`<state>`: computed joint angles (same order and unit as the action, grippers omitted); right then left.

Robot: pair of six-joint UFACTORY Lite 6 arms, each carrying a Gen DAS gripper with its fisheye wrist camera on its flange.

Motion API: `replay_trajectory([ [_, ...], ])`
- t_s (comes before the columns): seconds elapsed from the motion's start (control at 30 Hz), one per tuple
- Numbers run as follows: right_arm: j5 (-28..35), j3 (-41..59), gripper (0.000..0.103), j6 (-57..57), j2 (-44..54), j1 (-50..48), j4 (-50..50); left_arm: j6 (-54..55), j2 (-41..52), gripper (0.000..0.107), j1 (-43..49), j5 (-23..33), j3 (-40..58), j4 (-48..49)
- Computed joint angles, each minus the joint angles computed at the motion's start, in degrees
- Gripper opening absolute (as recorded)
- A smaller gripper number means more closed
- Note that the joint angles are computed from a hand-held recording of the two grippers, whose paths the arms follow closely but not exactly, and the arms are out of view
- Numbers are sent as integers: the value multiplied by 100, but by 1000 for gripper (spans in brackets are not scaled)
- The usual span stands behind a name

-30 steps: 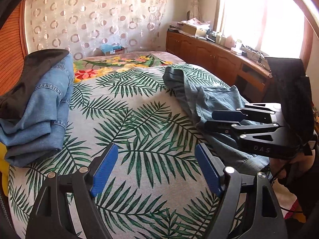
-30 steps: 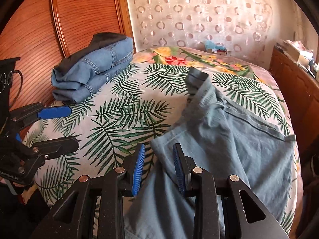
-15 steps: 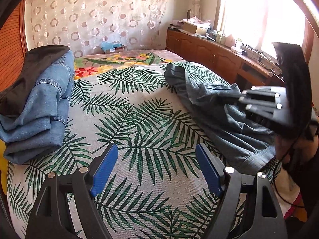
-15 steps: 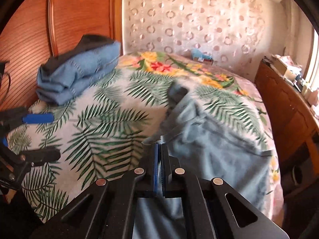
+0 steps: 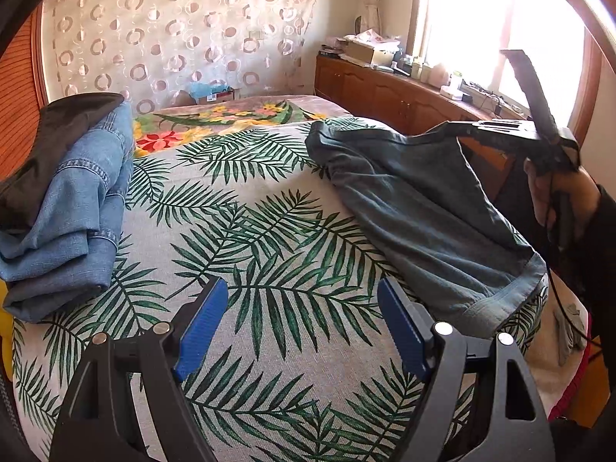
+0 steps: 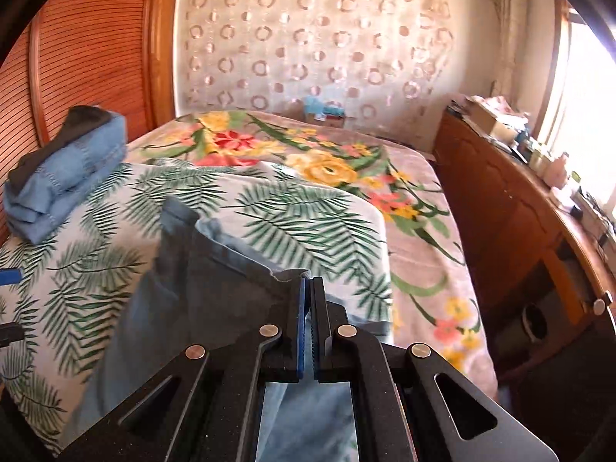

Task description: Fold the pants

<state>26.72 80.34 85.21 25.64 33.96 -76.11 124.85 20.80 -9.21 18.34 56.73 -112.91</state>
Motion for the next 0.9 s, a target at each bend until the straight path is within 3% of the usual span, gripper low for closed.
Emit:
replay_trajectory([
  [0.47, -24, 713, 2, -893, 562, -571, 1332, 48, 7, 81, -119, -94, -20, -62],
  [0.57, 52, 577, 13, -802, 406, -527, 1352, 38, 33, 81, -179, -128, 0, -68],
  [0.63, 21, 539, 26, -842, 369, -600, 1394, -6, 67, 81, -221, -165, 45, -37],
  [0.9, -639, 51, 29, -662, 122, -718, 1336, -664, 500, 81, -498, -355, 694, 543],
])
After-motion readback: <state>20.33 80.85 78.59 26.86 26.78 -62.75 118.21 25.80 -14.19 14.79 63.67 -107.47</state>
